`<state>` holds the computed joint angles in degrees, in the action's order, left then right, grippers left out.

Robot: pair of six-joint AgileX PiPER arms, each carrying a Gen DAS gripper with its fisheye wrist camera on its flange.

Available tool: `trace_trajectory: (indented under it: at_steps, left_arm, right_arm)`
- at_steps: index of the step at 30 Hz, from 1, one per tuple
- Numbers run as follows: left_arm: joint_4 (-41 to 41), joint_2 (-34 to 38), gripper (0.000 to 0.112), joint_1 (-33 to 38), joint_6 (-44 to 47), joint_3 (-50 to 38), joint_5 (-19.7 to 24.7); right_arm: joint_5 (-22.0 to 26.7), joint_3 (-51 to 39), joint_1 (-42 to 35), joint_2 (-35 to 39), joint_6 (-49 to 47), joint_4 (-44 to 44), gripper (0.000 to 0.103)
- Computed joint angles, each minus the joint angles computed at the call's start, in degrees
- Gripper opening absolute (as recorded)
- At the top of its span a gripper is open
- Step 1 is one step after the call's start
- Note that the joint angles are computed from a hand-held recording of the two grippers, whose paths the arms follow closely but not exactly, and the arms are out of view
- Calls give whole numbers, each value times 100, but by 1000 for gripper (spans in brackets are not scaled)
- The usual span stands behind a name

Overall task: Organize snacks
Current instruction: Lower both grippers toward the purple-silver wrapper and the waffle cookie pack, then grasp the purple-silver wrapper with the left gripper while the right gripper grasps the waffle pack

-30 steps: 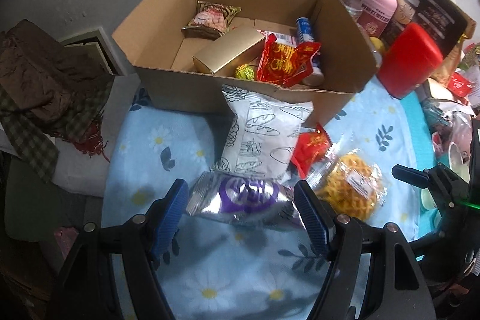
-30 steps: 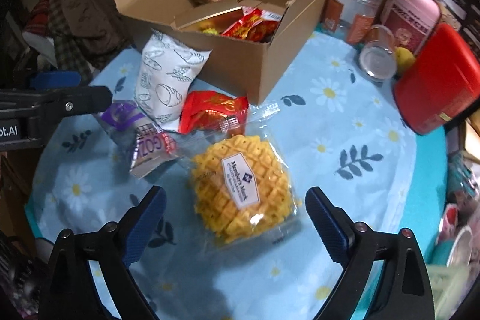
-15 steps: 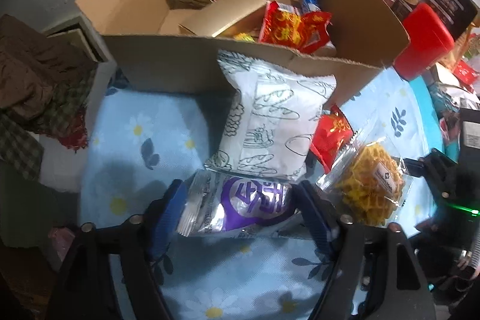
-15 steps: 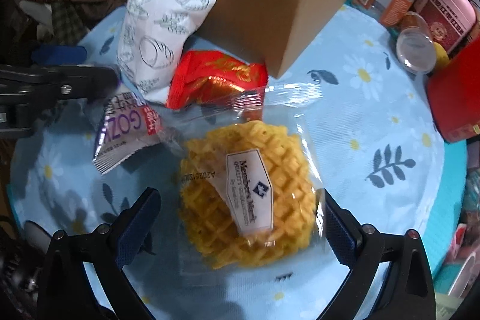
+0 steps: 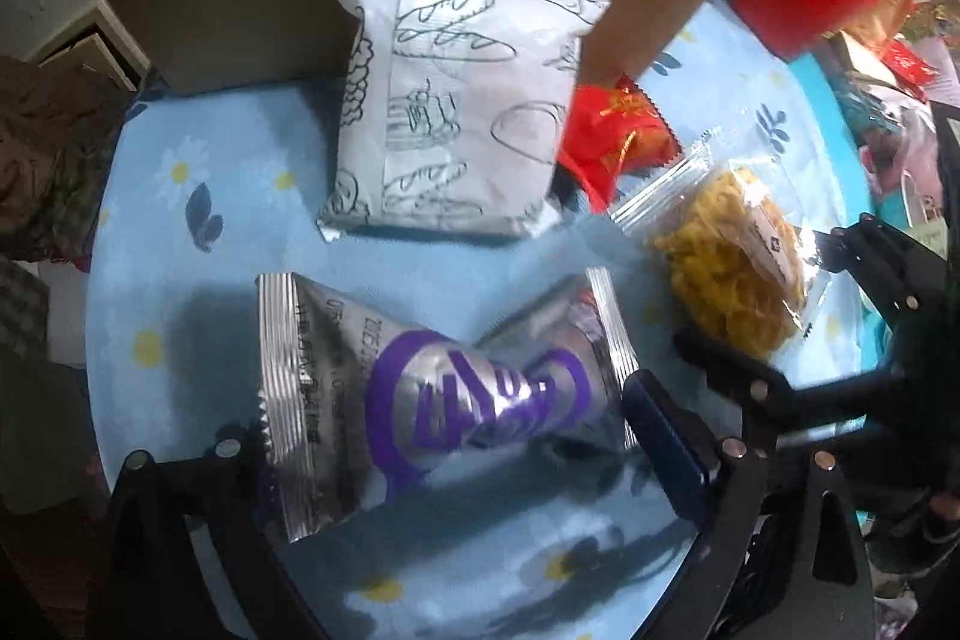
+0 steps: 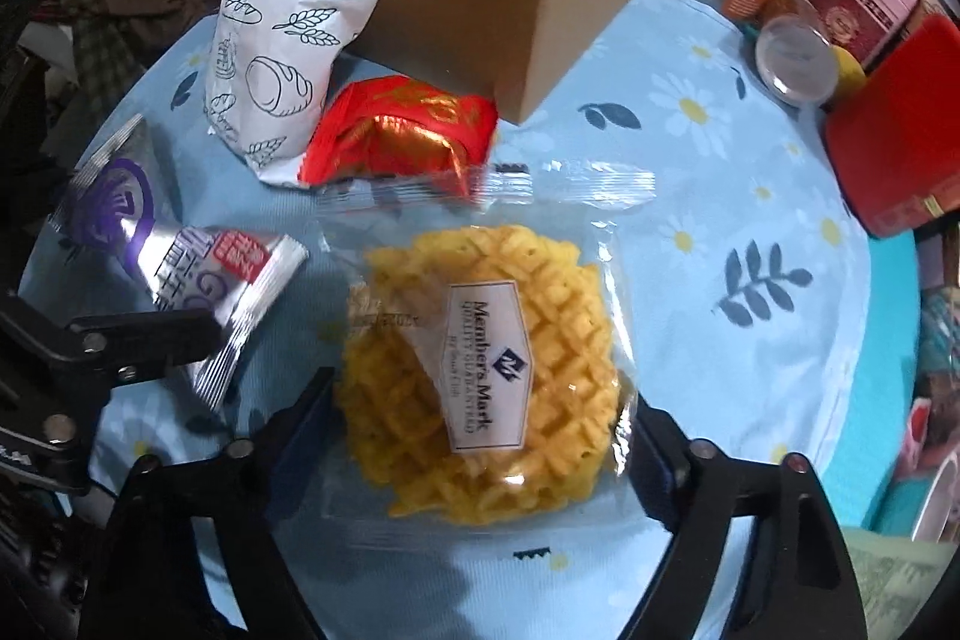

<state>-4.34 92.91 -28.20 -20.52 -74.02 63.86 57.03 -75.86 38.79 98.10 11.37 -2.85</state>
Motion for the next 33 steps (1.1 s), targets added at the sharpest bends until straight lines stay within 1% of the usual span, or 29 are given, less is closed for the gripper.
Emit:
trace_trajectory:
  at_steps: [2, 5, 7, 9, 10, 11, 12, 15, 18, 23, 27, 30, 33]
  left_arm:
    - [21, -111, 96, -28, -120, 166, -20]
    - [-74, -352, 96, 25, -232, 503, -242]
    - [-64, -487, 92, 21, -315, 630, -365]
    - [28, -657, 86, -73, -457, 774, -494]
    - [62, -688, 86, -116, -468, 790, -516]
    - [44, -743, 83, -103, -420, 822, -509]
    - [35, -794, 79, -111, -424, 867, -536]
    - [-56, -896, 76, -59, -467, 943, -600]
    - [9, -946, 75, -20, -507, 903, -532]
    - [279, -868, 74, -184, -674, 629, -376]
    - [330, -932, 74, -202, -711, 585, -255]
    - [381, -1028, 74, -222, -744, 602, -178]
    - [321, -1176, 74, -219, -766, 646, -142]
  right_arm:
    - [-4, 152, 56, -134, 138, -44, 81]
    - [-9, 255, 136, -225, 279, -75, 79]
    - [16, 297, 174, -259, 326, -85, 78]
    - [60, 269, 219, -250, 374, -81, 78]
    - [51, 317, 233, -281, 391, -87, 78]
    - [98, 279, 243, -283, 393, -84, 78]
    - [156, 79, 182, -133, 308, -59, 78]
    - [190, 61, 185, -127, 326, -44, 77]
    - [196, 121, 187, -171, 373, -57, 77]
    - [221, -140, 78, 60, 326, -14, 74]
    - [176, -21, 130, -38, 413, 4, 72]
    - [133, 191, 93, -239, 352, 148, 70]
    - [158, 223, 72, -300, 312, 294, 70]
